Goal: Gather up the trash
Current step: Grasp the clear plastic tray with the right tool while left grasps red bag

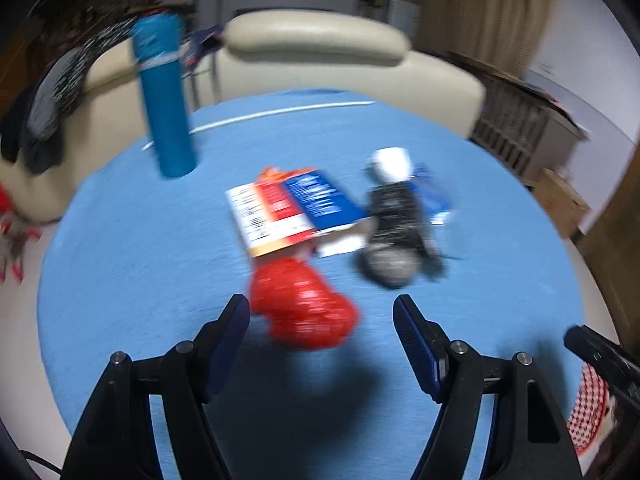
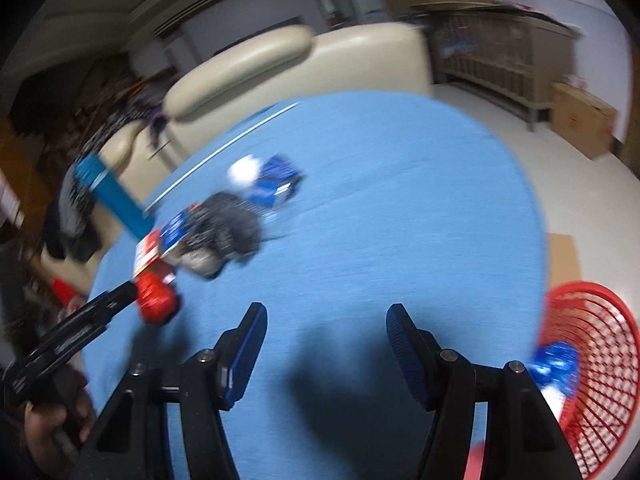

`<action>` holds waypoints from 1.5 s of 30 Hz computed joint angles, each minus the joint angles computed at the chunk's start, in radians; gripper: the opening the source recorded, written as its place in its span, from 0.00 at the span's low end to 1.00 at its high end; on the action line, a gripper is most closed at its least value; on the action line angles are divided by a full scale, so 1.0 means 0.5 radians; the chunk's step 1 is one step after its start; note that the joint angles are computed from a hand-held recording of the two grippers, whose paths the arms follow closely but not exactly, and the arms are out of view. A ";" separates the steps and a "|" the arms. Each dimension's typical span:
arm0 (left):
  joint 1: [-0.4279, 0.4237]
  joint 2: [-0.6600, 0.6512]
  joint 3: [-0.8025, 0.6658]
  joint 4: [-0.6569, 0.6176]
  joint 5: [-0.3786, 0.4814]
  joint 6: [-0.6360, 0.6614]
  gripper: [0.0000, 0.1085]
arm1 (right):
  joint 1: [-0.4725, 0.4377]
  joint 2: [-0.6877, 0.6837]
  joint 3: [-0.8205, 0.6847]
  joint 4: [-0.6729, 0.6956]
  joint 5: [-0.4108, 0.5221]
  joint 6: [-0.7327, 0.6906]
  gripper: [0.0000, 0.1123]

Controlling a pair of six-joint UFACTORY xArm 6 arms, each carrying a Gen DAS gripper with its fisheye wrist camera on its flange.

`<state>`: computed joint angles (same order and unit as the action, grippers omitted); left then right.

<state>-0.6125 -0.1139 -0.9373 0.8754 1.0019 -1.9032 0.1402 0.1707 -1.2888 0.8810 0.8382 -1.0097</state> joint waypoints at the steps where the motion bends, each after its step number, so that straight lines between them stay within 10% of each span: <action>1: 0.017 -0.008 0.032 0.001 -0.017 -0.027 0.69 | 0.034 -0.009 0.010 -0.002 0.019 -0.021 0.59; 11: 0.077 -0.066 0.138 -0.028 -0.105 -0.050 0.69 | 0.189 0.268 -0.405 0.019 0.235 0.213 0.59; 22: 0.125 -0.080 0.141 -0.004 -0.195 -0.010 0.69 | 0.207 0.909 -1.238 0.145 0.589 0.865 0.88; 45: 0.242 -0.046 0.163 -0.051 -0.325 0.012 0.69 | 0.316 1.317 -1.753 -0.124 0.636 1.135 0.75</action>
<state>-0.4914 -0.1370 -0.8557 0.8498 0.8394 -1.8971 0.2982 0.8290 -2.1651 0.8188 1.1562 -0.4421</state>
